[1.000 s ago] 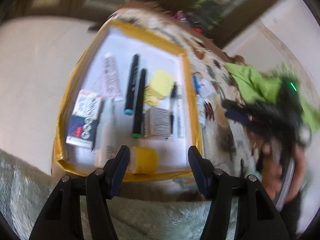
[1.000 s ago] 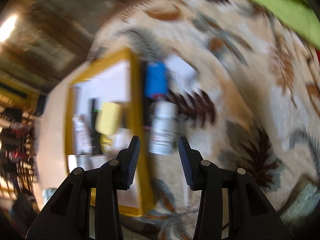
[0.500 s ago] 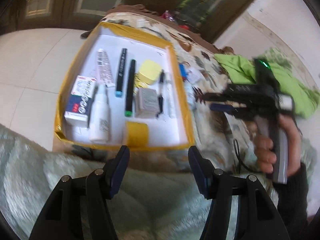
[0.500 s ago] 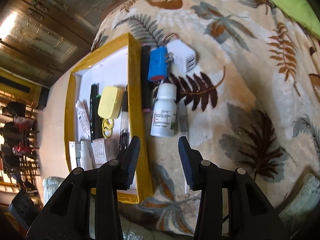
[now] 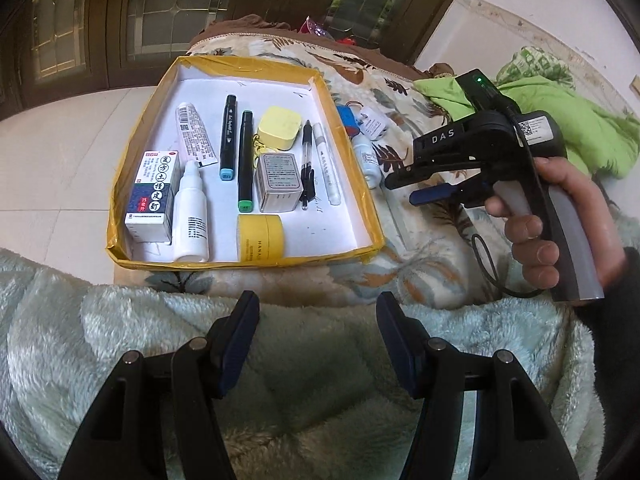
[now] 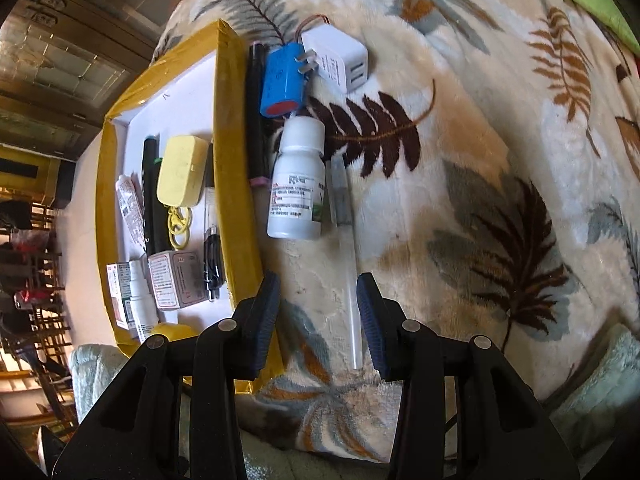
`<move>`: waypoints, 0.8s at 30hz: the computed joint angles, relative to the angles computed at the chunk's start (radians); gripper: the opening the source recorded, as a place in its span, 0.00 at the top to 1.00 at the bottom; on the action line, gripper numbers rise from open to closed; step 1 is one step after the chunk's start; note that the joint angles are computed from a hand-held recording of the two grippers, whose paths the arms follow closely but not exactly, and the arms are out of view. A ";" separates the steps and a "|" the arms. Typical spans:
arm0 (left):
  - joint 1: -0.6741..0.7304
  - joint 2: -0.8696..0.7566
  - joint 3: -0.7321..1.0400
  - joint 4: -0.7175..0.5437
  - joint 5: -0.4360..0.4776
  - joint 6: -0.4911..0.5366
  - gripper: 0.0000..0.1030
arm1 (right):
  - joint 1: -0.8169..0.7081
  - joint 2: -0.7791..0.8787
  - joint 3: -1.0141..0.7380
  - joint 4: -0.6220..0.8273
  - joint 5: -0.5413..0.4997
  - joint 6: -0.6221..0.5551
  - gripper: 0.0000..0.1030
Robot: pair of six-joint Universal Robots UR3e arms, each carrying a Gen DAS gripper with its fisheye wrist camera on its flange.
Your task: Organize rigid objects
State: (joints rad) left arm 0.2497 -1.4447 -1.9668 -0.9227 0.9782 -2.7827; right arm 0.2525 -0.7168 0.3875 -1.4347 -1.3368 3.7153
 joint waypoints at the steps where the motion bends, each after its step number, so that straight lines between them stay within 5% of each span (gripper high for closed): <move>1: -0.002 -0.003 -0.001 0.005 0.001 -0.001 0.41 | 0.000 0.009 -0.014 0.012 -0.002 -0.003 0.62; 24: 0.029 0.019 -0.018 0.001 -0.038 0.008 0.41 | -0.002 -0.015 0.029 -0.028 -0.012 0.013 0.62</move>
State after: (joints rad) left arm 0.2785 -1.4259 -1.9851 -0.9216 0.9403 -2.7745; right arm 0.2508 -0.7322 0.4166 -1.4623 -1.3485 3.7279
